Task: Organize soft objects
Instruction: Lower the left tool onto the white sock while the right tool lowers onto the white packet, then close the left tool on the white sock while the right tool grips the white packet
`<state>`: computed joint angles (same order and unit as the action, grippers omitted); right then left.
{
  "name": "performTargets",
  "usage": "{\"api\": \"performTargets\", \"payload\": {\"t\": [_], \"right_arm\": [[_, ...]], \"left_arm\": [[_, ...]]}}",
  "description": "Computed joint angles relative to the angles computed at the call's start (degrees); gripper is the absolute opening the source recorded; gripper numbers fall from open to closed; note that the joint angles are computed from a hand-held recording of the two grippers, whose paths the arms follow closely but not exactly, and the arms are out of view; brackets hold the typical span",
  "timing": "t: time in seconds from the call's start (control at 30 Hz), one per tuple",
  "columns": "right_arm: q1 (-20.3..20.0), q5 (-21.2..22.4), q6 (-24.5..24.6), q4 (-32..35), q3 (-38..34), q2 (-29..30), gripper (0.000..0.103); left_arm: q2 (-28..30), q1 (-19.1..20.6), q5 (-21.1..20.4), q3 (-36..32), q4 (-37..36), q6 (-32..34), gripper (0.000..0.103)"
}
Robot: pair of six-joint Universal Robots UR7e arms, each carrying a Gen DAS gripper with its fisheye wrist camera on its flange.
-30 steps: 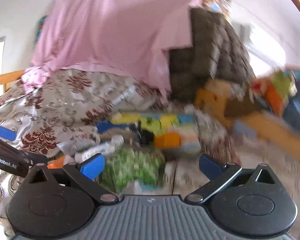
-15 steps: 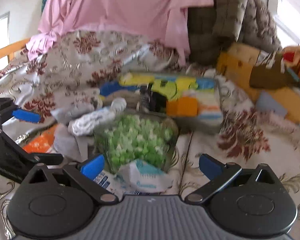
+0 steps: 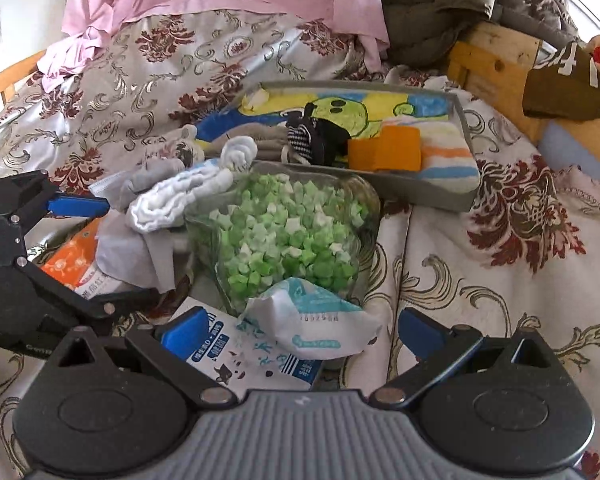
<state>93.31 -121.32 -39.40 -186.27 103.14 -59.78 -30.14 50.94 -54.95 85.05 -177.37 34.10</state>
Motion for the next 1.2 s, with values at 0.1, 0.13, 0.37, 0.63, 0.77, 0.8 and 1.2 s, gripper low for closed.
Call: {"api": "performTargets", "payload": {"t": [0.1,0.13,0.37,0.63,0.77,0.8,1.2], "right_arm": [[-0.11,0.00,1.23,0.79,-0.36,0.08,0.103],[-0.16,0.04,1.71,1.03,-0.45,0.07,0.103],[-1.11,1.65,5.60,4.60,-1.11,-0.24,0.102],[-2.08,4.63,9.18,5.89,-1.68,-0.07,0.095],[-2.62,7.13,10.93,6.30,-1.84,-0.20,0.085],[-2.58,7.08,10.87,6.08,-1.80,-0.11,0.083],[-0.95,4.01,5.01,2.35,-0.69,0.69,0.067]], "left_arm": [[0.41,0.04,0.41,-0.57,0.00,0.49,0.082],[0.40,0.13,0.22,-0.79,0.33,0.04,0.080],[0.60,-0.16,4.54,-3.32,5.79,-4.86,0.062],[-0.70,0.36,2.17,-3.40,8.08,-11.12,0.046],[-0.70,0.18,2.22,-2.82,7.16,-10.32,0.038],[-0.73,0.15,2.24,-2.74,7.06,-10.24,0.038],[-2.52,-0.43,2.37,-1.44,9.96,-12.37,0.017]]}}
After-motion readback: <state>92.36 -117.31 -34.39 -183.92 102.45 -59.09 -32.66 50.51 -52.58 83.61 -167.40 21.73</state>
